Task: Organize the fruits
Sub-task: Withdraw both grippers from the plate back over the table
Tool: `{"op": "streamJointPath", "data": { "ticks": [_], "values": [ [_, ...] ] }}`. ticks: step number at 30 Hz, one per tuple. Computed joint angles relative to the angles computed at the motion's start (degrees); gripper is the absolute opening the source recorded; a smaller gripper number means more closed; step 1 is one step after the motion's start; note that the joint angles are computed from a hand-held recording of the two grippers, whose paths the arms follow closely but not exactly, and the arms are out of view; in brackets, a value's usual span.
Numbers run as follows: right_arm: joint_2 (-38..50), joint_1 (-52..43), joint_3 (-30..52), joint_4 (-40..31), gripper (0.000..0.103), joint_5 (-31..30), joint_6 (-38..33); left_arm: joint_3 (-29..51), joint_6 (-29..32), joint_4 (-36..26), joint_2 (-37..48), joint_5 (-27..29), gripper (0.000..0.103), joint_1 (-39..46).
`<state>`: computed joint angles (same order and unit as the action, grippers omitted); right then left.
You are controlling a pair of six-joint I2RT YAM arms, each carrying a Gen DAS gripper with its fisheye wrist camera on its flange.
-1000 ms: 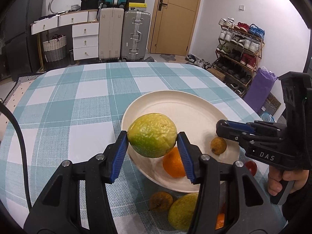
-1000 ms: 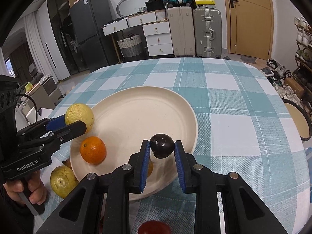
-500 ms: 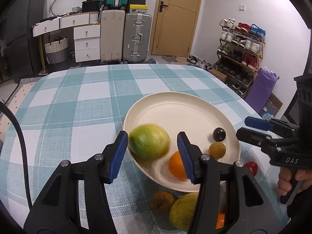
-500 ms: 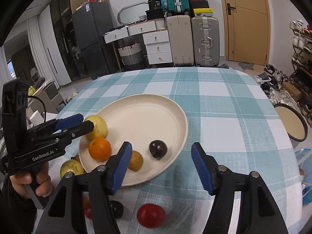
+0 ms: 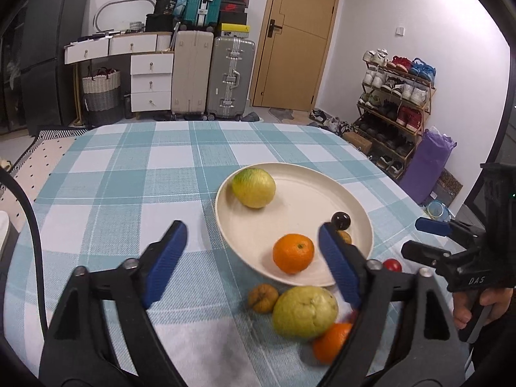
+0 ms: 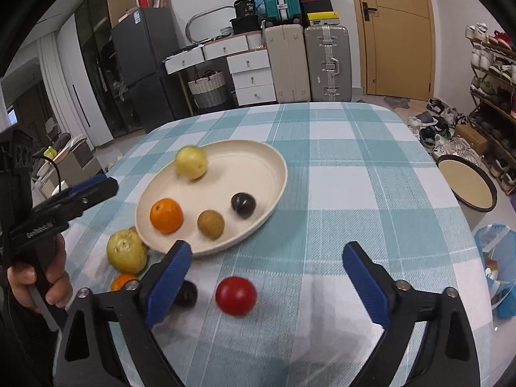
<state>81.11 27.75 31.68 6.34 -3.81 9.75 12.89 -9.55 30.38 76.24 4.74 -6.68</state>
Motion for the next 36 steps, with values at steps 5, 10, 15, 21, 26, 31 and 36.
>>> {"op": "streamJointPath", "data": {
  "ticks": [5,10,15,21,26,31,36],
  "values": [
    [-4.47,2.98,-3.56,0.13,0.103,2.75,0.76,-5.5,-0.23,-5.38,-12.0,-2.01,0.102,-1.88],
    [-6.65,6.64,-5.83,-0.04,0.103,5.99,1.62,-7.88,-1.32,-13.86,-21.71,-5.62,0.102,-5.67],
    [-7.78,8.27,-7.41,0.3,0.103,6.85,2.29,-8.78,-3.89,-21.7,-29.03,-10.17,0.102,-11.32],
    [-6.82,8.36,-6.9,-0.96,0.103,7.31,2.59,-8.17,-5.86,-21.78,-26.09,-13.07,0.102,-16.75],
    [-6.78,7.82,-6.8,-1.76,0.103,7.25,2.89,-6.92,-6.77,-20.12,-20.49,-14.65,0.102,-19.78],
    [-6.6,7.59,-6.46,-2.26,0.103,7.12,2.83,-5.8,-6.7,-20.53,-17.31,-12.4,0.102,-19.57],
    [-5.85,7.43,-6.22,-1.96,0.103,7.03,2.96,-5.54,-6.23,-19.26,-14.2,-11.0,0.102,-19.41]
  ]
}}
